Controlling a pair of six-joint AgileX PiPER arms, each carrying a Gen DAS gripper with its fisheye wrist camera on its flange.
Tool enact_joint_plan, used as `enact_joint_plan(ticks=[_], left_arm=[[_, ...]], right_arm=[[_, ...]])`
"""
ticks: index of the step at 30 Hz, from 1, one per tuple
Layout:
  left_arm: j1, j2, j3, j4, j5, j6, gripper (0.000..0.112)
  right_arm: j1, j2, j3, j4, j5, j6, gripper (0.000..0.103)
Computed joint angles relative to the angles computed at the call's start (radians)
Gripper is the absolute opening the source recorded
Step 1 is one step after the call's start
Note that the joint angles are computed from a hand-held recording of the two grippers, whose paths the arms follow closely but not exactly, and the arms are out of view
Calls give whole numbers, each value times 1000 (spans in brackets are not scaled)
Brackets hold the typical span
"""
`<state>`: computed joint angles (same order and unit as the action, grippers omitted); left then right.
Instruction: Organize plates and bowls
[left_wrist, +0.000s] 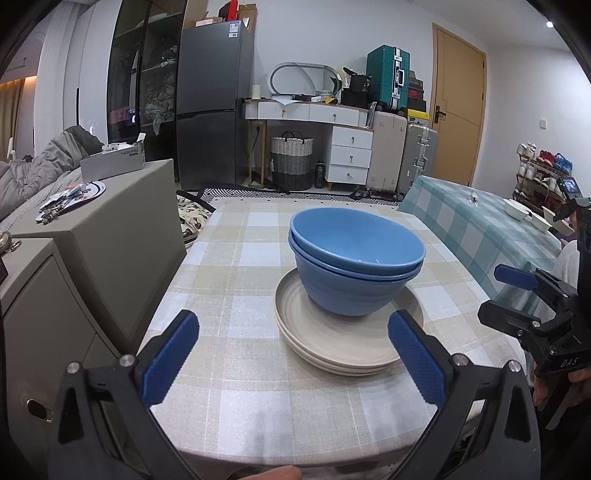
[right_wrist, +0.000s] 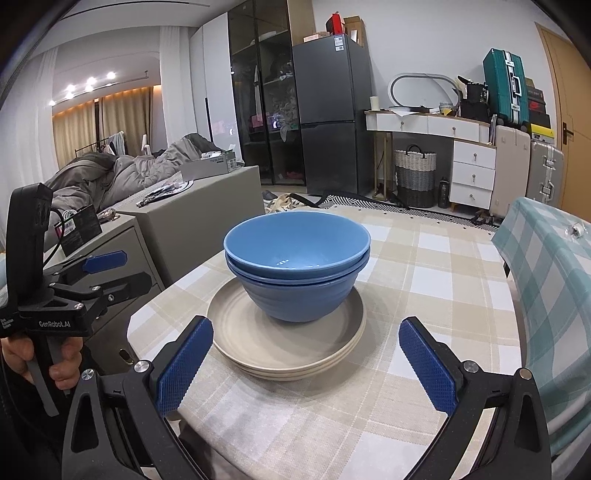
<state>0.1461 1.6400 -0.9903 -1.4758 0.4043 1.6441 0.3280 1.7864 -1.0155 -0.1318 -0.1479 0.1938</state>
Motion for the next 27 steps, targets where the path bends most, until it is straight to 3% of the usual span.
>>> enact_joint_plan(ticks=[27], left_arm=[[-1, -4, 6, 2, -3, 0, 103]], right_arm=[[6, 9, -7, 11, 1, -17, 102]])
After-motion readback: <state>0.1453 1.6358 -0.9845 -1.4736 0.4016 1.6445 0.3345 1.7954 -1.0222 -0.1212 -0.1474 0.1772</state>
